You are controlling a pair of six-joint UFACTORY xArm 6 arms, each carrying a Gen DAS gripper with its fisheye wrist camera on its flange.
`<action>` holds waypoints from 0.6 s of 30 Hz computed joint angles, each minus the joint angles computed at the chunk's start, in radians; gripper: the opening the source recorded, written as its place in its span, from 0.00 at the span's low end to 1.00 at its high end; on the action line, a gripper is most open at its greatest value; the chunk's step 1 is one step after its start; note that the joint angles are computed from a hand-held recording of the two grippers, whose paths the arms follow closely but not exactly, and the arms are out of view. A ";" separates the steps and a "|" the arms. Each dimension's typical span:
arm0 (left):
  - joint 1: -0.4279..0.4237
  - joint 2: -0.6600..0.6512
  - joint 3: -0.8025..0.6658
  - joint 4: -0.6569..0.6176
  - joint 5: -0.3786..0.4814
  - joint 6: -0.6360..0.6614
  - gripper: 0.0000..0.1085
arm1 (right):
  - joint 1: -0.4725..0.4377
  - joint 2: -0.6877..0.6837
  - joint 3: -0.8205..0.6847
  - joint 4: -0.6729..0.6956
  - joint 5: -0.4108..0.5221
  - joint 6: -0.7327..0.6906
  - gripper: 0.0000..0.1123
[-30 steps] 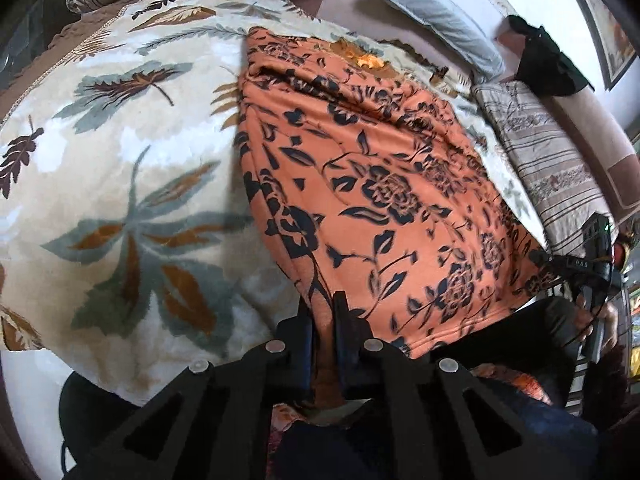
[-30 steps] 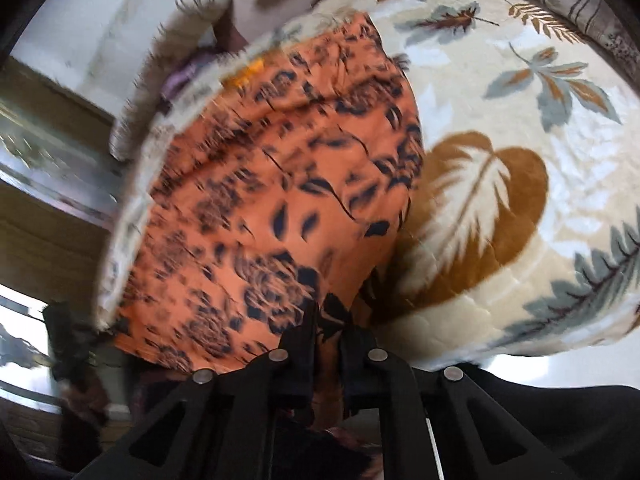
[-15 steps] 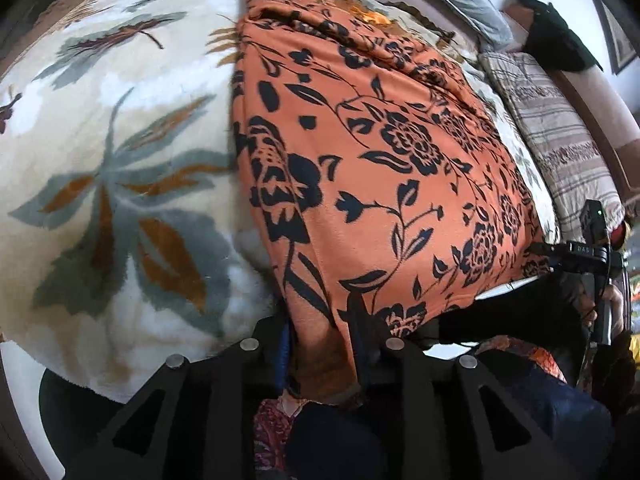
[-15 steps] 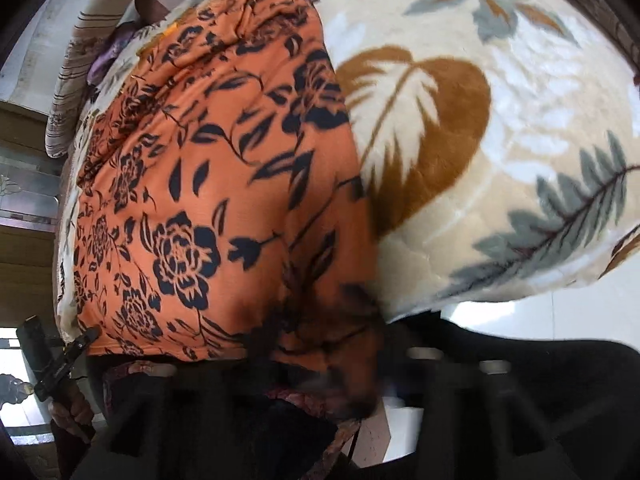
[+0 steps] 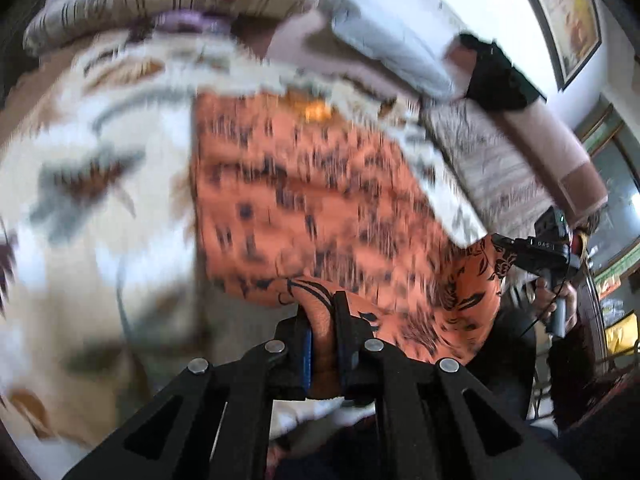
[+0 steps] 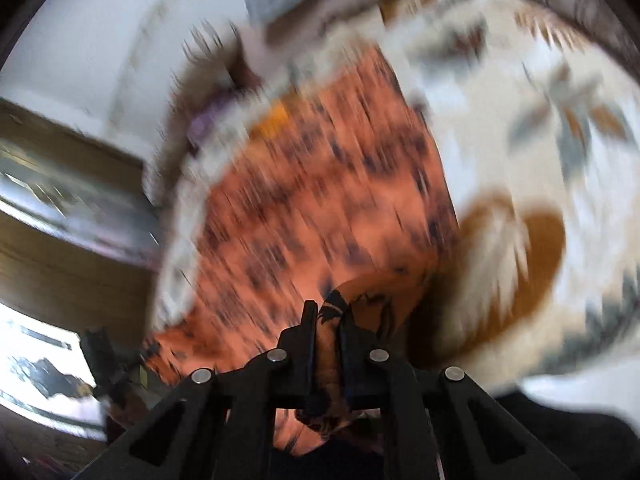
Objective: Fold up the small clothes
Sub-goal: 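Grasp the hem with both grippers and fold it up toward the collar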
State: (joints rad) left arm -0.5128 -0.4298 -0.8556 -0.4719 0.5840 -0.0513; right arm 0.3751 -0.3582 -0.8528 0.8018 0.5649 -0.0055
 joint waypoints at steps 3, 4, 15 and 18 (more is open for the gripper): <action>0.063 0.108 -0.136 0.000 0.004 0.041 0.09 | -0.032 0.111 -0.119 0.063 -0.069 -0.052 0.09; 0.084 0.153 -0.187 -0.003 0.008 0.050 0.09 | -0.046 0.169 -0.179 0.100 -0.094 -0.077 0.09; 0.223 0.913 -1.005 0.207 0.137 -0.277 0.09 | -0.125 0.821 -0.823 0.100 -0.241 0.093 0.13; 0.215 1.074 -1.181 0.315 0.221 -0.402 0.09 | -0.166 0.918 -0.913 -0.082 -0.102 0.307 0.13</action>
